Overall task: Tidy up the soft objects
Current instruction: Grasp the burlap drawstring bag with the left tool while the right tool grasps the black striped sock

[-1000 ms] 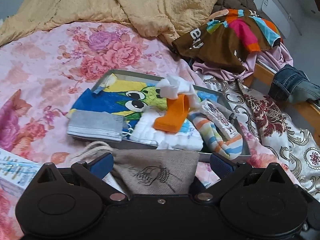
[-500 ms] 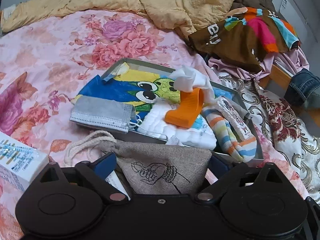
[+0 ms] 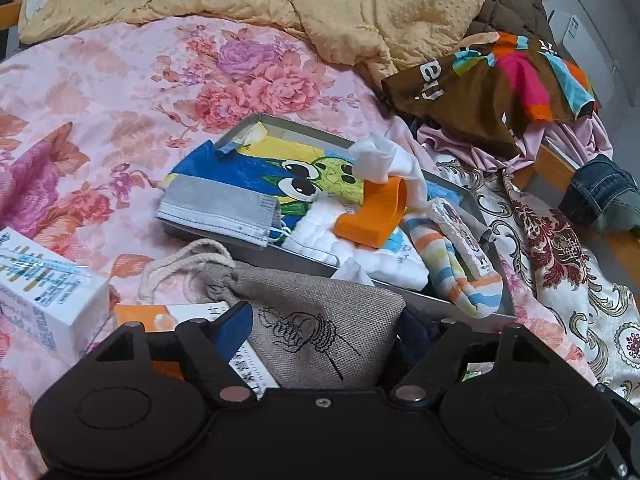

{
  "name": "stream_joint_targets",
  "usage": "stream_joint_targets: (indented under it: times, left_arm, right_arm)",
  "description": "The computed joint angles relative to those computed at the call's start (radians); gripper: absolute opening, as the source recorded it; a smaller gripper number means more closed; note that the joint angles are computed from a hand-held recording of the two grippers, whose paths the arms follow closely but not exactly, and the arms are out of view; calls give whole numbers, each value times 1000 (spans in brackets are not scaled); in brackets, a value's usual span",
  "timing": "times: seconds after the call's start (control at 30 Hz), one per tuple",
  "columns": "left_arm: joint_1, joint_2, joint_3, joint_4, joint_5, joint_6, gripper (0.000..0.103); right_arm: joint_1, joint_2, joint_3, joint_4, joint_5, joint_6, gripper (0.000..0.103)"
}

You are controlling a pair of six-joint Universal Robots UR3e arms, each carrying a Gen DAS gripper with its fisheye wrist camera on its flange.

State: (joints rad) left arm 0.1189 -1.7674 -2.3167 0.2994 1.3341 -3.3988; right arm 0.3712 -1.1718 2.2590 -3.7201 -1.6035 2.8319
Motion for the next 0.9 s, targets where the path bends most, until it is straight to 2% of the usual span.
stream_joint_targets:
  times: [0.1, 0.2, 0.27, 0.47, 0.6, 0.9]
  left_arm:
    - [10, 26, -28, 1, 1, 15, 74]
    - [23, 55, -48, -21, -8, 37, 60]
    - [34, 70, -56, -40, -23, 63, 44]
    - [29, 103, -73, -61, -8, 110, 20]
    - [41, 150, -98, -89, 4, 120, 15]
    - [92, 330, -186, -163, -21, 166, 13]
  right_arm:
    - [-1, -3, 0, 2, 4, -4, 44]
    - [1, -8, 0, 10, 9, -10, 37]
    - [-3, -17, 2, 20, 19, -5, 34]
    - [-22, -37, 12, 34, 48, 11, 18]
    - [-28, -54, 18, 52, 70, 17, 4]
    - [-34, -70, 46, -18, 62, 51, 2]
